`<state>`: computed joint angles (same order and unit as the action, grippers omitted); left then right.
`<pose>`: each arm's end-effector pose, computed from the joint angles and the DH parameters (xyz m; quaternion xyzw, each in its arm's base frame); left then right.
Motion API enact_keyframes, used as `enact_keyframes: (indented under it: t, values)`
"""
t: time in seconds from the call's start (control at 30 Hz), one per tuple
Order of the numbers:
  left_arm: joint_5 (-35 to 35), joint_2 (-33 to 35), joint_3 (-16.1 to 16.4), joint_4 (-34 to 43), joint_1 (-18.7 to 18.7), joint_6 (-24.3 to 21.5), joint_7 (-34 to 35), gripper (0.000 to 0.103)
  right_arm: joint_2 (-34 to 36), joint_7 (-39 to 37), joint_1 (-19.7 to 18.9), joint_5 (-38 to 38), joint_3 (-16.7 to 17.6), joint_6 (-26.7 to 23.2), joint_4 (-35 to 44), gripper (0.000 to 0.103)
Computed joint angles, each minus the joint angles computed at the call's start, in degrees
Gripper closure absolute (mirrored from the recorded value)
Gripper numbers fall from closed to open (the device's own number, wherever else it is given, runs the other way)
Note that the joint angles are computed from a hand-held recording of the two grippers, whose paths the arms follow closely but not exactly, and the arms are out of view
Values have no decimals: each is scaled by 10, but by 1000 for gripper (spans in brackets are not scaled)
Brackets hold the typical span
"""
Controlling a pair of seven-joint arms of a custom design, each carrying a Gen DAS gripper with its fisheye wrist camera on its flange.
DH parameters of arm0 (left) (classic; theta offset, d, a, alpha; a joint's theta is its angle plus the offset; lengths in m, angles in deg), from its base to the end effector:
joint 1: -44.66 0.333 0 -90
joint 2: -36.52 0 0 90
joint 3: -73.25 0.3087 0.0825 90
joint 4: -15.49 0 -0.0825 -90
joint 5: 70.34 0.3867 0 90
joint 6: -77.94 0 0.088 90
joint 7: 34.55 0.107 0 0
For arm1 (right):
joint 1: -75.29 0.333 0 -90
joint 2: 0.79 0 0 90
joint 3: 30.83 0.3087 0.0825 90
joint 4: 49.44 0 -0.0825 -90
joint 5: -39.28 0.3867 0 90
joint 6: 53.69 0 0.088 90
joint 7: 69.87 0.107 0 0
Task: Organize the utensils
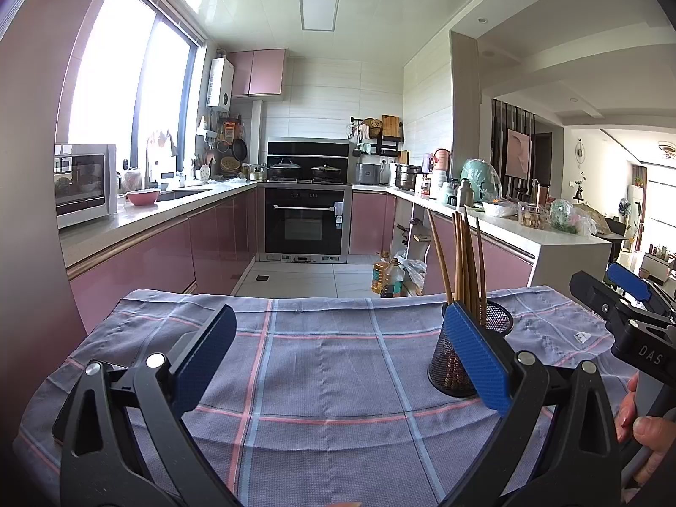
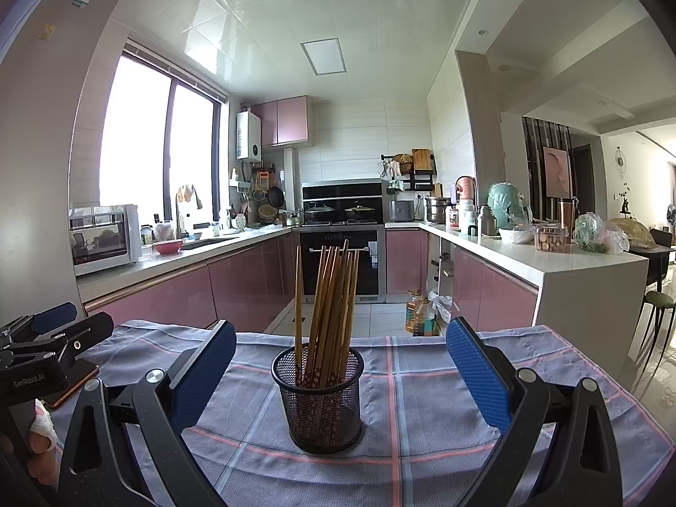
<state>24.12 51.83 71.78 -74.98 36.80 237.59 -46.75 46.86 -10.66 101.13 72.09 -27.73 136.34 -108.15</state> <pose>0.6647 -0.1529 0.5446 -0.6197 0.4813 -0.4040 0.4703 0.7273 0.3130 0.5079 -0.6169 0.4351 -0.3477 0.5560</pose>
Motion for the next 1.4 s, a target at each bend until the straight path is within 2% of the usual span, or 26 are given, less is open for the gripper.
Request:
enact_keyframes:
  t: [1.17, 1.4]
  values:
    - [-4, 2, 1, 3, -2, -1, 6, 6, 3, 8, 0, -5, -4, -7, 5, 7]
    - [13, 3, -1, 1, -9, -17, -1, 6, 5, 14, 2, -7, -7, -11, 6, 7]
